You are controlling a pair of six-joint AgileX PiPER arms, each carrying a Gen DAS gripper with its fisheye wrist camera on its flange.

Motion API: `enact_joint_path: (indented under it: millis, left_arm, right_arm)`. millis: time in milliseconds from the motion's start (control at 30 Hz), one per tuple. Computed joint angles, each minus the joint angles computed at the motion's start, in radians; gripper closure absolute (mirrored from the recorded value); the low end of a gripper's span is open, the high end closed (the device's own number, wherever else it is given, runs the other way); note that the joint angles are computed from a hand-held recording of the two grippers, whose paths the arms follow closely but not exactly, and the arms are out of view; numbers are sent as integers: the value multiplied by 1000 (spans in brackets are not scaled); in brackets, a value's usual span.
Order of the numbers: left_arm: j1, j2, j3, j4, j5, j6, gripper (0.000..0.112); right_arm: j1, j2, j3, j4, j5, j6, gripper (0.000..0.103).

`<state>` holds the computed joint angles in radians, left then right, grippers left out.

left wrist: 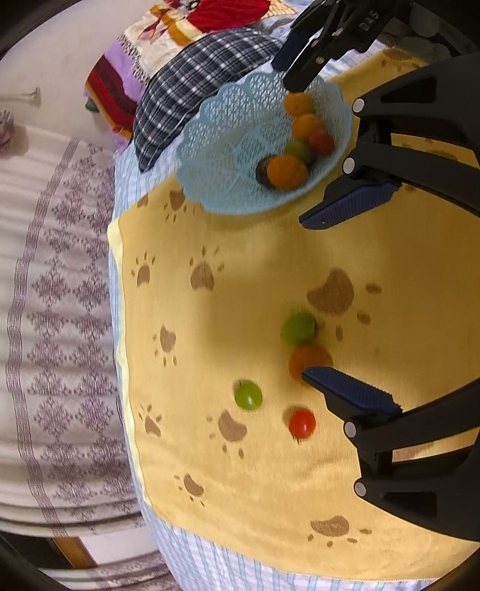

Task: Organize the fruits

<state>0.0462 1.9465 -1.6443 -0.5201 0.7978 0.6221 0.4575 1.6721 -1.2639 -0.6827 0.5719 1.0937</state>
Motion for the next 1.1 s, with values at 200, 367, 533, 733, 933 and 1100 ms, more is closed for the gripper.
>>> enact_joint_path:
  millis: [200,367,533,733,933,1100]
  left_arm:
    - [61,36,-34,27,0,-29,36]
    - [105,73,-71,60,6,-60,36]
    - [132,108,-100,89,-5,-83,36]
    - [135,171,-160,121,0,-113,39]
    - [118,243,-235,154,9,-127,52]
    - [118,305,-304,166,32,-148,62]
  right_arm:
    - [25,16,-18,19,-8,-46,27]
    - [43,26,-28,-3,9,-35,27]
    - [63,35,-39,-21,23,-36,27]
    - [80,57,-65,-11,36,-74,27]
    - [88,72,-95,13,44,-109,27]
    - [99,102,-146,63,51,-173,27]
